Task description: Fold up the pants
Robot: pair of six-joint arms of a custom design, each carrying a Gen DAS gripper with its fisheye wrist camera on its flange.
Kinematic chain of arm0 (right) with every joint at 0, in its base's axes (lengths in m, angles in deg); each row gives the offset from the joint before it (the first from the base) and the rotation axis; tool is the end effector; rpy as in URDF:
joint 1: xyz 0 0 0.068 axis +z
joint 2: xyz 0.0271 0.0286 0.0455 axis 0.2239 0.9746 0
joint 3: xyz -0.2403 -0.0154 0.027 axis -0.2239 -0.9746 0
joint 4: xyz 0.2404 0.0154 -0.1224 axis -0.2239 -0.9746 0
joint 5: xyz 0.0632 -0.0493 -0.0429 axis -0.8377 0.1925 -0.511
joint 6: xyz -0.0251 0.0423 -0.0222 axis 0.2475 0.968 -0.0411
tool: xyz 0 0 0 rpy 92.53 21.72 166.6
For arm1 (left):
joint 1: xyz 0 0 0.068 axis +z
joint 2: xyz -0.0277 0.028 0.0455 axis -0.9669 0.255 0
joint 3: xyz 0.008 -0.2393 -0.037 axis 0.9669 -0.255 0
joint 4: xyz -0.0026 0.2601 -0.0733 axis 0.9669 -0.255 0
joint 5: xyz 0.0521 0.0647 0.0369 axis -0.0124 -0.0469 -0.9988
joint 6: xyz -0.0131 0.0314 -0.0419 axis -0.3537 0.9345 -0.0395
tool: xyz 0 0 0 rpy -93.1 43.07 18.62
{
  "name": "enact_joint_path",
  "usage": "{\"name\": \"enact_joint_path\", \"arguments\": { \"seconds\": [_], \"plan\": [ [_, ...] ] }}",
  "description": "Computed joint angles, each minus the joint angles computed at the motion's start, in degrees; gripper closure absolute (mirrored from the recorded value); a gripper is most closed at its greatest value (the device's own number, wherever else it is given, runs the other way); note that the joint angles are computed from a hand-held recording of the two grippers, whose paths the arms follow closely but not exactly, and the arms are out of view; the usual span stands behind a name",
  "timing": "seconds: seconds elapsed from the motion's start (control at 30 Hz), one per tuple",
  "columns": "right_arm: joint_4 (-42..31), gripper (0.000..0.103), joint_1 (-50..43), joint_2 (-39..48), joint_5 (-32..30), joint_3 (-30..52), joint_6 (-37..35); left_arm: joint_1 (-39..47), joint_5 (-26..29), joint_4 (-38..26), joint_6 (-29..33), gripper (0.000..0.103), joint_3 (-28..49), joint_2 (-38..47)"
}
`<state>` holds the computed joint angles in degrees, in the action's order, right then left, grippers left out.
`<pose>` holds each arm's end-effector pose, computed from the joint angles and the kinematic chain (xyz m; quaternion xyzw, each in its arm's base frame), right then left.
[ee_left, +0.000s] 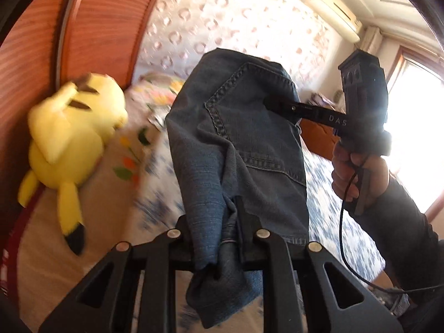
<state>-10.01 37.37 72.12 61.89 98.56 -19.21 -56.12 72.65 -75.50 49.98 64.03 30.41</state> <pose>0.2795 0.1438 0.2624 -0.3499 0.8275 0.2481 0.3623 0.1258 0.0209 0.2036 -0.0126 0.8831 -0.2241 0.4120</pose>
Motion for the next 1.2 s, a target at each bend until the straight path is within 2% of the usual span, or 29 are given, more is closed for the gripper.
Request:
{"name": "enact_joint_path", "arguments": {
  "seconds": [0.07,0.17,0.4,0.5,0.6,0.83,0.97,1.03,1.1,1.2],
  "plan": [
    [1.55,0.086,1.80,3.49,0.52,3.88,0.98,4.76,2.07,0.99,3.78,0.087,3.40,5.04],
    [3.29,0.086,1.97,9.62,-0.64,9.50,3.25,4.73,0.29,5.57,5.07,0.087,7.09,11.85],
    [3.42,0.086,-0.27,24.60,0.68,20.09,3.16,-4.69,-8.11,20.34,1.34,0.087,9.85,29.81],
    [4.13,0.086,-1.52,28.53,1.47,21.29,2.42,-7.70,-10.37,25.75,-0.62,0.087,9.72,35.77],
    [4.51,0.086,-3.12,30.86,0.31,22.25,2.62,-8.74,-10.49,28.07,-1.67,0.088,9.79,37.81],
    [4.49,0.085,-4.55,31.21,-0.87,22.41,2.72,-10.24,-11.82,28.68,-1.99,0.088,12.01,41.29],
    [3.83,0.075,-5.11,33.59,0.99,23.64,3.09,-11.96,-13.76,29.37,-2.38,0.087,12.11,43.69],
    [3.01,0.066,-5.96,34.85,1.22,24.51,3.76,-12.80,-14.86,29.66,-2.39,0.085,12.27,44.80],
    [2.05,0.054,-6.67,35.42,2.20,25.17,4.52,-13.29,-15.85,29.63,-2.59,0.080,12.44,45.50],
    [2.59,0.052,-7.80,33.85,3.33,23.96,5.11,-13.25,-16.33,29.54,-2.66,0.073,12.26,45.22]
  ]
}}
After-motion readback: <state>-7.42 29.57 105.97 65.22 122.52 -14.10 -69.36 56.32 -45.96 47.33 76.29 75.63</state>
